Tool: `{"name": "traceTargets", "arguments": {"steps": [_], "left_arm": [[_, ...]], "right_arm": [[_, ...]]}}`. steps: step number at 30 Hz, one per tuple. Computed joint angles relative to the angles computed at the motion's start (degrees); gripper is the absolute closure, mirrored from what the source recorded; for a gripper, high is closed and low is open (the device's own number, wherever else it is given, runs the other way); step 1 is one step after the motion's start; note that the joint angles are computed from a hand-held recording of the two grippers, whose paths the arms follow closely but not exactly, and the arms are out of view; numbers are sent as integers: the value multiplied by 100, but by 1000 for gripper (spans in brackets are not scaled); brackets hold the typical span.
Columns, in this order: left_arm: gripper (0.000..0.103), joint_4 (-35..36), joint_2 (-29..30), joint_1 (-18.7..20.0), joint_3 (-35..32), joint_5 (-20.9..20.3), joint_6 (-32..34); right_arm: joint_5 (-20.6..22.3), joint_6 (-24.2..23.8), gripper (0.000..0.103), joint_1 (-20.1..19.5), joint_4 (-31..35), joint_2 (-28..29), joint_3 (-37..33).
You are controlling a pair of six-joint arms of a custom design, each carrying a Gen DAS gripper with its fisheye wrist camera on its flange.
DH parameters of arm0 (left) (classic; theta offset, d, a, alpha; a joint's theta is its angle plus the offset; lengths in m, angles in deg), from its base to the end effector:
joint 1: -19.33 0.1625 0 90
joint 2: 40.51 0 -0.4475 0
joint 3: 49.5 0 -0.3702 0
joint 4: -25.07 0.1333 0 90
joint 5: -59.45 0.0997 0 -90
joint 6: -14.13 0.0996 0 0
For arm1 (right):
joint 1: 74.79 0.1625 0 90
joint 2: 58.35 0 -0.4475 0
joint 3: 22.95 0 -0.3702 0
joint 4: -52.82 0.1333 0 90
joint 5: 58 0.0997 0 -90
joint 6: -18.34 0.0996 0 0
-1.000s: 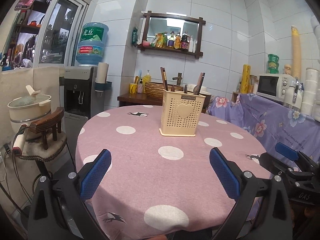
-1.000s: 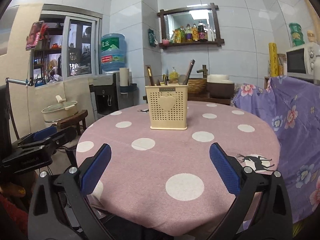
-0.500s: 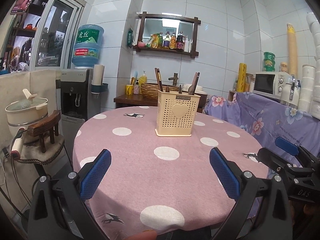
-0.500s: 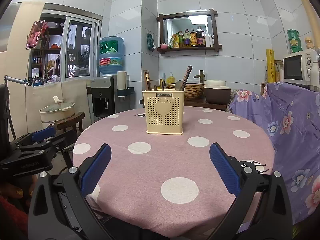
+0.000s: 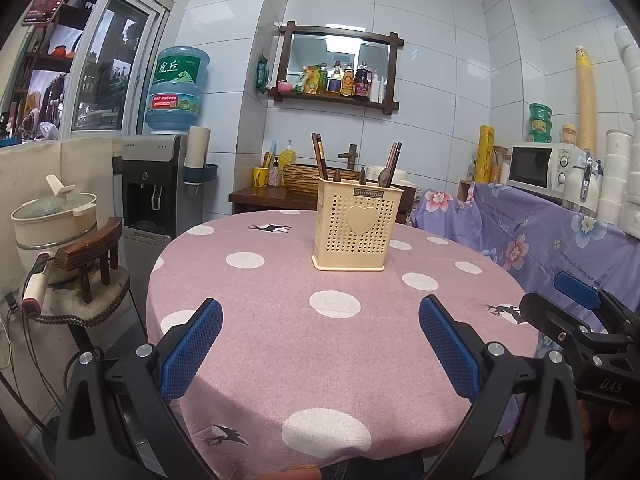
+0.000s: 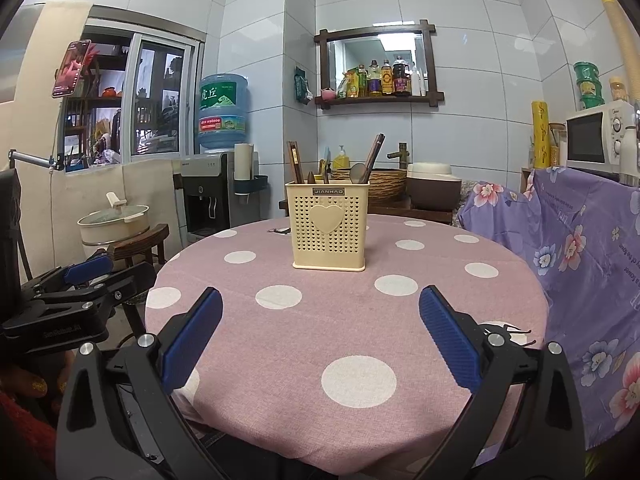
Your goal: Organize utensils
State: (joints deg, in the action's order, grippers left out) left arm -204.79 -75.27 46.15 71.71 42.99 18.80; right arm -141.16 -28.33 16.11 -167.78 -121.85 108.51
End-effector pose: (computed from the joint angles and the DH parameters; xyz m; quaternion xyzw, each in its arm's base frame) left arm -0.3186 -0.4175 0.1114 0.1762 0.7439 -0.5754 0.2906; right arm 0.1526 -0.4699 0.2629 0.3723 -0.7678 0.4979 0.1548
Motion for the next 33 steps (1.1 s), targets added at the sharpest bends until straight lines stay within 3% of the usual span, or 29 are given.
{"name": "traceTargets", "arguments": {"steps": [33], "left_arm": [[5,228,-29,30,72,-70,-314]], "right_arm": [[-17,-26,6,-33,3,38,-1]]}}
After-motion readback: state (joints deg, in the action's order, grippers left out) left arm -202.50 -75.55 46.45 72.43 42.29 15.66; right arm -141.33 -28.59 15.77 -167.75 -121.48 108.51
